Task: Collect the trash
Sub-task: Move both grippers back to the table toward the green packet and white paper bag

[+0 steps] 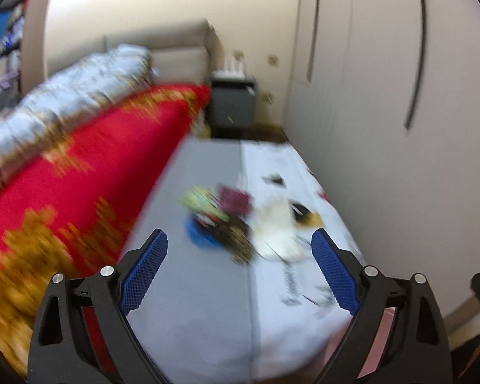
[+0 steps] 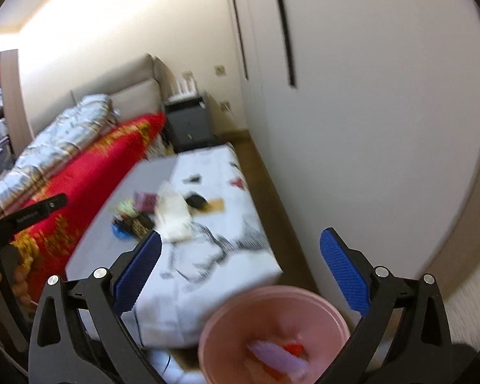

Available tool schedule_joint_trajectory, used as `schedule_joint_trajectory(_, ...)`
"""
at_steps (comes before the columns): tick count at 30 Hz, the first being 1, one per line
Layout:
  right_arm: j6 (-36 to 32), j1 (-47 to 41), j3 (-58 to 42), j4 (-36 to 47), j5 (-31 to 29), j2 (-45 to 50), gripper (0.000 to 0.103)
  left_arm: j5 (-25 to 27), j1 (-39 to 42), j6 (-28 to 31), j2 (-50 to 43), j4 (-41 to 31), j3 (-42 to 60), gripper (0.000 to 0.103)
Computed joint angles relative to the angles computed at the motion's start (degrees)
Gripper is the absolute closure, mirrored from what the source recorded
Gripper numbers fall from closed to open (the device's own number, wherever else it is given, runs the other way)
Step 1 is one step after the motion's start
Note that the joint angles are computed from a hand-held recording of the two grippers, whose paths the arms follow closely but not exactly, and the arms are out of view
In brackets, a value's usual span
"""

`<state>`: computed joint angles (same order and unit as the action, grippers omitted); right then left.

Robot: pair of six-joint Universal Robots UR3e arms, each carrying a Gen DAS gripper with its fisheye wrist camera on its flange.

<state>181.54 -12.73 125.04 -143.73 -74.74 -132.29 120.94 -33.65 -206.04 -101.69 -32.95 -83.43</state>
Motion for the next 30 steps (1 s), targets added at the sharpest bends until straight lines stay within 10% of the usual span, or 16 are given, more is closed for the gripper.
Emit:
schedule_joint_trajectory(10, 6.84, 18.87, -16.63, -20.80, -11.35, 33.85, 0.005, -5.74, 16.97, 11.34, 5.67, 14.30, -8.97, 0.008)
schedule_joint_trajectory(17, 5.84, 25.75, -31.79, -28.64, -17.50, 57.36, 0.005, -12.22, 22.81, 12.29, -9.37, 23.21, -3.55, 0.008)
schedule_joint_trajectory(30, 6.30, 28.12, -72.94, -15.21, -17.83, 95.67, 0.005, -17.66, 26.81, 14.07, -35.56, 19.26, 17.67, 0.008)
